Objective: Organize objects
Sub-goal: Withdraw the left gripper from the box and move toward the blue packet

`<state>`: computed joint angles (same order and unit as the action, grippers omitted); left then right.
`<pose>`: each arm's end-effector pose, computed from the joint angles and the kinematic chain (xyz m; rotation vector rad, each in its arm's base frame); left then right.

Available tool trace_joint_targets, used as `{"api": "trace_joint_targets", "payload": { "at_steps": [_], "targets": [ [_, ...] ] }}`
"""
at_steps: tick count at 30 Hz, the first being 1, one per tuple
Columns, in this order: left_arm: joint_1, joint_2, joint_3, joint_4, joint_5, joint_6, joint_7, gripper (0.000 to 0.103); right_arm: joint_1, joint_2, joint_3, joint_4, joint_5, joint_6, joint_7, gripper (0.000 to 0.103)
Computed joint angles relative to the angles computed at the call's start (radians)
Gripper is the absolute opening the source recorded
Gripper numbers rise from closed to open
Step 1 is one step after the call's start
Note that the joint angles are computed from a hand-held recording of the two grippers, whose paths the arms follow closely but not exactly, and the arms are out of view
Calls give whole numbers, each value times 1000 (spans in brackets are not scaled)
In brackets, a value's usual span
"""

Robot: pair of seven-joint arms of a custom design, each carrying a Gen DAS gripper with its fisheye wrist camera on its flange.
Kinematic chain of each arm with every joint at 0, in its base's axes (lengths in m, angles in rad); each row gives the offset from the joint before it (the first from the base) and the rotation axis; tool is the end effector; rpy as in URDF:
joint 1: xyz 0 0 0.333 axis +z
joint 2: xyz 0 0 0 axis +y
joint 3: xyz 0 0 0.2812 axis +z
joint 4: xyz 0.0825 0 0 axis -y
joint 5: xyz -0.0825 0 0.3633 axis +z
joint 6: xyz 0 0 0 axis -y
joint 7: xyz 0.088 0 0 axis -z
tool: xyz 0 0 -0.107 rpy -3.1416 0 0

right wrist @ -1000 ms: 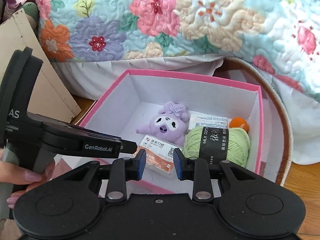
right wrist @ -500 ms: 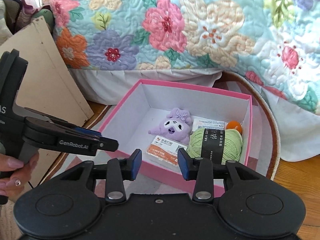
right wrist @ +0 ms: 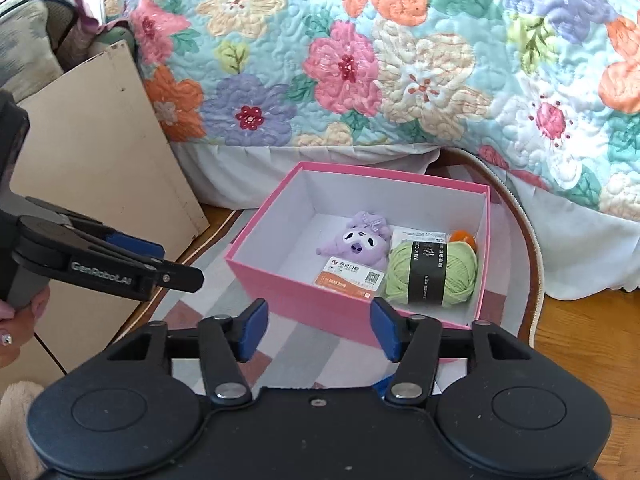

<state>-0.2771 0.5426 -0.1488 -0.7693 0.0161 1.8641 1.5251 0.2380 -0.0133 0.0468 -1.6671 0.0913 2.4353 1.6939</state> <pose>0.6312 -0.2417 0.6613 -1.6227 2.2890 -0.7242 0.5618 0.1649 0.6534 -1.7968 1.5981 -0.4562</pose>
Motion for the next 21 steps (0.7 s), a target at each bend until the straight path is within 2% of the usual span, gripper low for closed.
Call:
{"api": "trace_joint_targets", "payload": {
  "at_steps": [5, 9, 18, 21],
  "targets": [
    [13, -133, -8, -200, -4, 74, 13, 66, 6, -35, 3, -28, -9, -5, 1, 75],
    [22, -200, -16, -300, -4, 106, 26, 70, 12, -66, 6, -65, -46, 12, 17, 90],
    [29, -265, -26, -384, 5, 110, 44, 76, 20, -121, 1, -120, -75, 19, 43, 94],
    [28, -293, -29, -425, 16, 129, 55, 81, 24, -136, 1, -136, -82, 29, 38, 97]
  ]
}}
